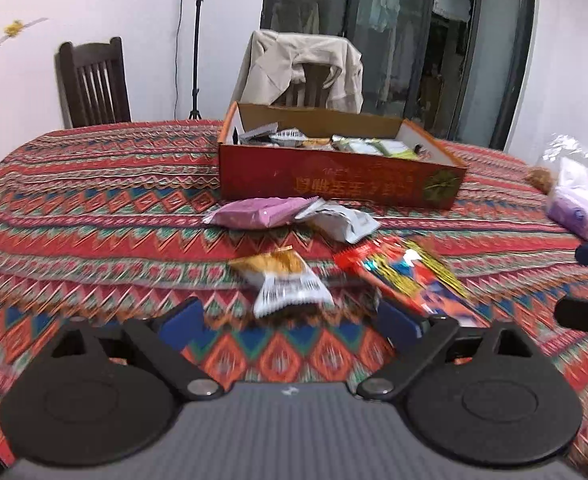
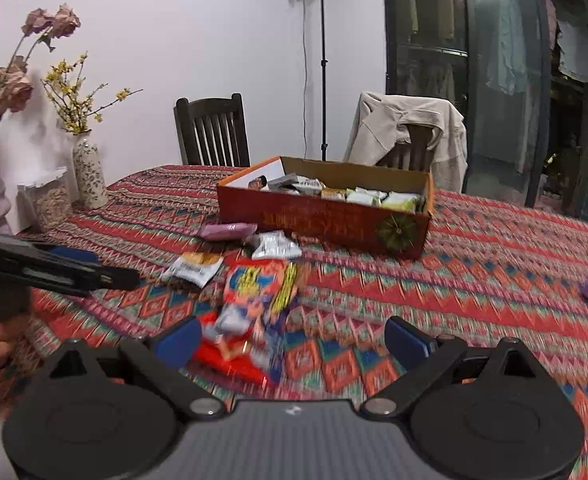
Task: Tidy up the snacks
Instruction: 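Grasp a white cracker packet with the left gripper while the right gripper grasps another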
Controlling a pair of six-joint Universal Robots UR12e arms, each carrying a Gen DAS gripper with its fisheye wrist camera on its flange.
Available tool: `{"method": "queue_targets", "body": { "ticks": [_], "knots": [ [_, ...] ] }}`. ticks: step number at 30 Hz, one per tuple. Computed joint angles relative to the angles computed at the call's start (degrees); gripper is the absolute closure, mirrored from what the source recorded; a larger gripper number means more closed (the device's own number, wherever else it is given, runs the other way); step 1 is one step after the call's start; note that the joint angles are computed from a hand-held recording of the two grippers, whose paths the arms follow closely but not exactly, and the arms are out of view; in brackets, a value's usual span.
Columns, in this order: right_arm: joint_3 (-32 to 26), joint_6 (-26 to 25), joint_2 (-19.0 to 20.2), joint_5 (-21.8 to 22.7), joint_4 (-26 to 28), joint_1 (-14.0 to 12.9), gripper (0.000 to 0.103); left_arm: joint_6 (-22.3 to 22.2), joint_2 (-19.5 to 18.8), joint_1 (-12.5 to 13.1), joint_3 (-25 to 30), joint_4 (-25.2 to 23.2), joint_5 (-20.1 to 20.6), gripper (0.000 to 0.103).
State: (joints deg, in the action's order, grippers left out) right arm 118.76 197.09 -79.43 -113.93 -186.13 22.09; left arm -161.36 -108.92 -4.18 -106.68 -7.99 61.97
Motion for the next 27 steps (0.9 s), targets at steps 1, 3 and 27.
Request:
{"method": "queue_targets", "body": {
  "ticks": [1,3,27],
  "knots": [
    [-0.7,-1.0,0.6,0.8,-0.2,-0.6,0.006,-0.4,-1.1,-0.7,1.4,-0.9,0.9,0.016],
    [-2.6,-2.8,1.9,3.0,-0.4,-2.2,0.011,-1.3,-2.8,-1.4,3.5,-2.5,2.0,0.023],
    [-22.1,-7.8,17.0,21.1,13.7,-11.1,0.064,-2.4,-6.5,-1.0,5.4,2.5,-0.3,0.061]
  ]
}}
